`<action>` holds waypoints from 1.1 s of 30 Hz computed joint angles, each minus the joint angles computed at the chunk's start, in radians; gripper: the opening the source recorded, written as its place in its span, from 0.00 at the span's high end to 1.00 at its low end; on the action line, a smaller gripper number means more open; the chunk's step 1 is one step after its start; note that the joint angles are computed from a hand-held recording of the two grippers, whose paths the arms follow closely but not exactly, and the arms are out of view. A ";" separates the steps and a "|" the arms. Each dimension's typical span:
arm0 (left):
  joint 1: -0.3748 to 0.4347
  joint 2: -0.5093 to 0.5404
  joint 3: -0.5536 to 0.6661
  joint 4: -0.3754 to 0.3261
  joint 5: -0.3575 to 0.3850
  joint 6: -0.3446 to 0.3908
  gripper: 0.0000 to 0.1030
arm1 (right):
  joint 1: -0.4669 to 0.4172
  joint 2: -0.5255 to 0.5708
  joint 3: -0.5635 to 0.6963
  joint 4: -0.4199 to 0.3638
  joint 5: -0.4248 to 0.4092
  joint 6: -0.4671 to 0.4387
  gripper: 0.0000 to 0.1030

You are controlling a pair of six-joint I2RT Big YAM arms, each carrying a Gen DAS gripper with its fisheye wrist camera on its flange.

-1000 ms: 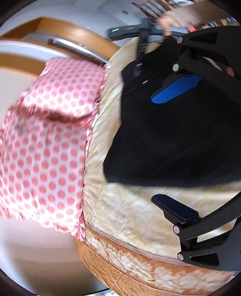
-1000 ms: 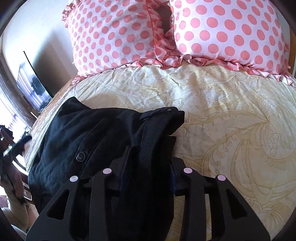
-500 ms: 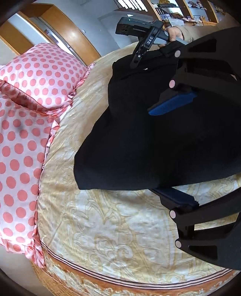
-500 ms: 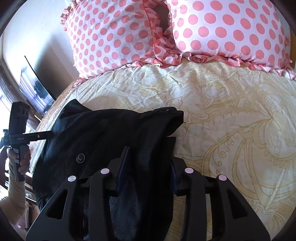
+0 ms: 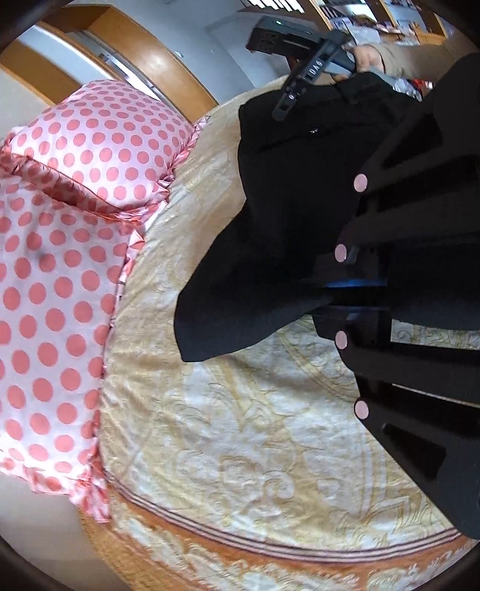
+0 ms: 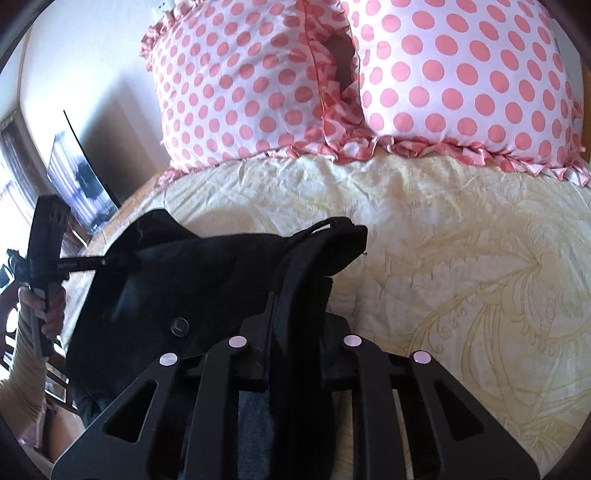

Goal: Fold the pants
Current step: 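Grasp the waistband end of the pants with the right gripper and lift, then lay the pants flat near the pillows and open the right gripper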

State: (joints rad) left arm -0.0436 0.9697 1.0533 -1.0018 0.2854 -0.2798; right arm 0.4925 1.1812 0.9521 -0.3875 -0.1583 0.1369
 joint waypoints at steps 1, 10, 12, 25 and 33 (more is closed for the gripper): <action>-0.001 0.011 0.017 -0.014 -0.002 0.007 0.95 | 0.002 0.006 0.013 0.000 0.007 -0.005 0.84; 0.025 0.199 0.212 0.071 -0.083 0.006 0.95 | 0.011 0.171 0.251 0.047 0.079 0.006 0.85; 0.020 0.259 0.263 0.095 -0.133 0.010 0.95 | 0.002 0.225 0.313 0.046 0.090 0.021 0.85; -0.009 0.418 0.322 0.058 -0.310 0.026 0.73 | 0.042 0.395 0.476 -0.190 0.394 -0.004 0.60; -0.113 0.134 0.164 0.121 -0.380 0.033 0.25 | 0.117 0.143 0.230 -0.051 0.481 -0.027 0.50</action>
